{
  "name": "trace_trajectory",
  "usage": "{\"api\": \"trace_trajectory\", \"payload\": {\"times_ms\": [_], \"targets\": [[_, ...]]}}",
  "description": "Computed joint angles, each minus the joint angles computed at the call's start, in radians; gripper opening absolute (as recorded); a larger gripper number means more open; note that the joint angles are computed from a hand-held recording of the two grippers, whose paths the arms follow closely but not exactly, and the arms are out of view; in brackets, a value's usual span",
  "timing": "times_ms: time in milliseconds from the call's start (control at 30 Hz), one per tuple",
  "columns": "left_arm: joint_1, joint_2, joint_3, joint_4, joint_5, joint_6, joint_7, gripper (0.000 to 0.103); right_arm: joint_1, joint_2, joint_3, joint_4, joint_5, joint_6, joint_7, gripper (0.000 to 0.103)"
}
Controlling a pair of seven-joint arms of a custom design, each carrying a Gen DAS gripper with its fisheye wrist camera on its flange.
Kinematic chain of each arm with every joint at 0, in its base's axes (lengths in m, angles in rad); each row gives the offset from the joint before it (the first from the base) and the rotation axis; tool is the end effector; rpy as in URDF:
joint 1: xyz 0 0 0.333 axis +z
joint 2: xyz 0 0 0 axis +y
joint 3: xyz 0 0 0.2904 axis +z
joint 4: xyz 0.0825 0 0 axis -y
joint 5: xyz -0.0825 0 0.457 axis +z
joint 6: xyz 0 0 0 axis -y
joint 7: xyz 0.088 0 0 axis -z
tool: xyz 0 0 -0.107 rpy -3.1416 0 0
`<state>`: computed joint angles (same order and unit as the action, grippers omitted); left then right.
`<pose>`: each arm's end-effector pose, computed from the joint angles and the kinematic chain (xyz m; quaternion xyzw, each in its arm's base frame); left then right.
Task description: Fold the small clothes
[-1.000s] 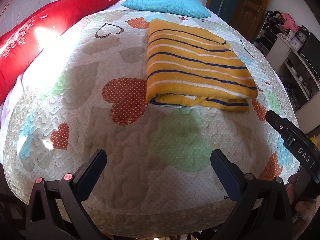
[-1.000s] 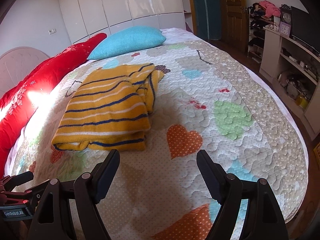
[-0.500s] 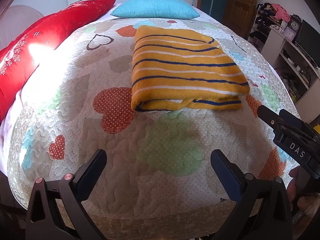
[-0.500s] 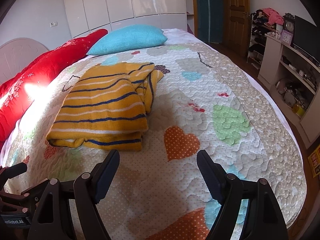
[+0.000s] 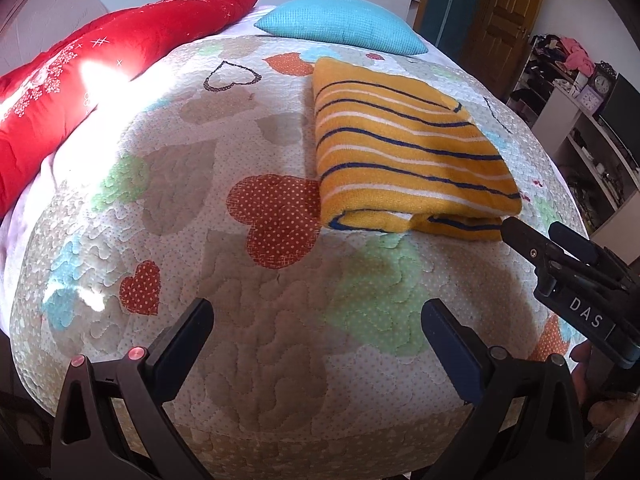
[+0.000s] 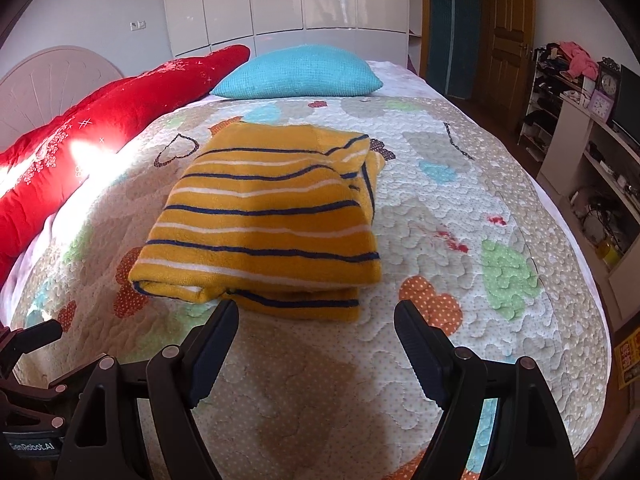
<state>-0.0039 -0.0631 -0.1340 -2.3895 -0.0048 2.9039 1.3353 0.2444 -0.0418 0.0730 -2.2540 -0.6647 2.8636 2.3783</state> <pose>0.5799 -0.0800 0.3328 -0.7108 0.6433 -0.2334 0.1627 0.5723 0.2240 0.3779 -0.6913 0.6294 -0.2487 0.2533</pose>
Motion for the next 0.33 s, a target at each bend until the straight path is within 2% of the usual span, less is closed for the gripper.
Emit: {"api": "trace_trajectory", "payload": {"times_ms": [333], "targets": [[0.005, 0.008, 0.02, -0.008, -0.118, 0.051, 0.101, 0.103, 0.037, 0.05, 0.008, 0.066, 0.023, -0.038, -0.069, 0.084]]}}
